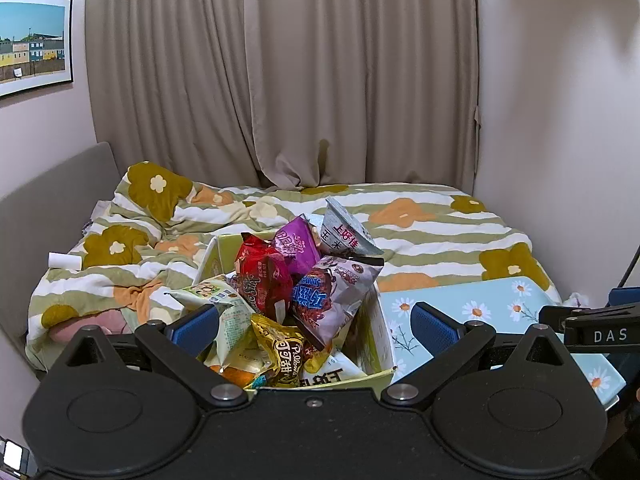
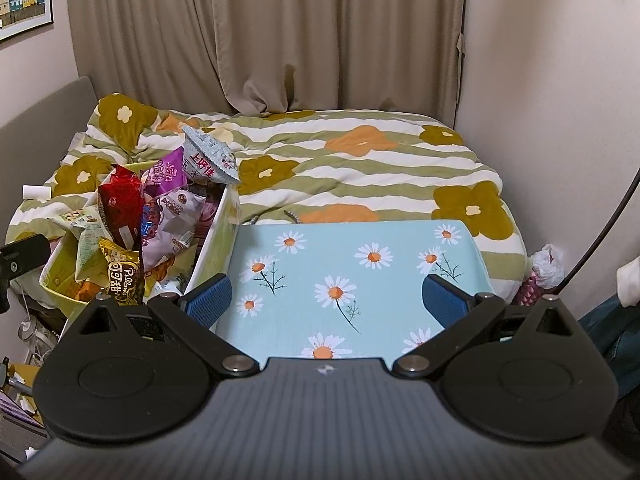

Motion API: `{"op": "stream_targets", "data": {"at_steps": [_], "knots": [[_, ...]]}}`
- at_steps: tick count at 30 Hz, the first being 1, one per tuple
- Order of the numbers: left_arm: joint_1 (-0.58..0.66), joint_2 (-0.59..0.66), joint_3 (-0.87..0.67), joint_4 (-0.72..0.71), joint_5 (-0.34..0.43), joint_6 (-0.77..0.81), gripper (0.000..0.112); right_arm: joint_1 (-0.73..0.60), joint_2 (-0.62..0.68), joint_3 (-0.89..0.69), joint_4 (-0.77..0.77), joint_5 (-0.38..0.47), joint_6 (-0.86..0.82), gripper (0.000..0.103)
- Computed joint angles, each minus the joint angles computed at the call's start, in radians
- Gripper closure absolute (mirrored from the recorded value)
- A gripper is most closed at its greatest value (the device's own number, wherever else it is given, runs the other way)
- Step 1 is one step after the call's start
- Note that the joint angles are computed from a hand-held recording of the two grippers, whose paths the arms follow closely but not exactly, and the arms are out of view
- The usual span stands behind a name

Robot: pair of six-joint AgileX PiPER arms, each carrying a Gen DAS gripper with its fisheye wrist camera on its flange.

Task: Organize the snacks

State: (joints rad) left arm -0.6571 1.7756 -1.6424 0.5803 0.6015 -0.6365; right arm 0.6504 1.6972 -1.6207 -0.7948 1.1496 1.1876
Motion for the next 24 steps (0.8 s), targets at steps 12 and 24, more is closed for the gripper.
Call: {"op": "stream_targets", "data": {"at_steps": [12,24], "knots": [[0.004,-0.026,0.033,-0.059,-0.023,0.006,0.009,-0.005,0.007,-0.018,0.008,-0.002,-0.016,0.000],[-0.028,-0.084,0.124,0.076,-0.045,-0.155,0.009,0.033,-0.017,0.025,-0.022,-0.001,0.029,0.000]]}}
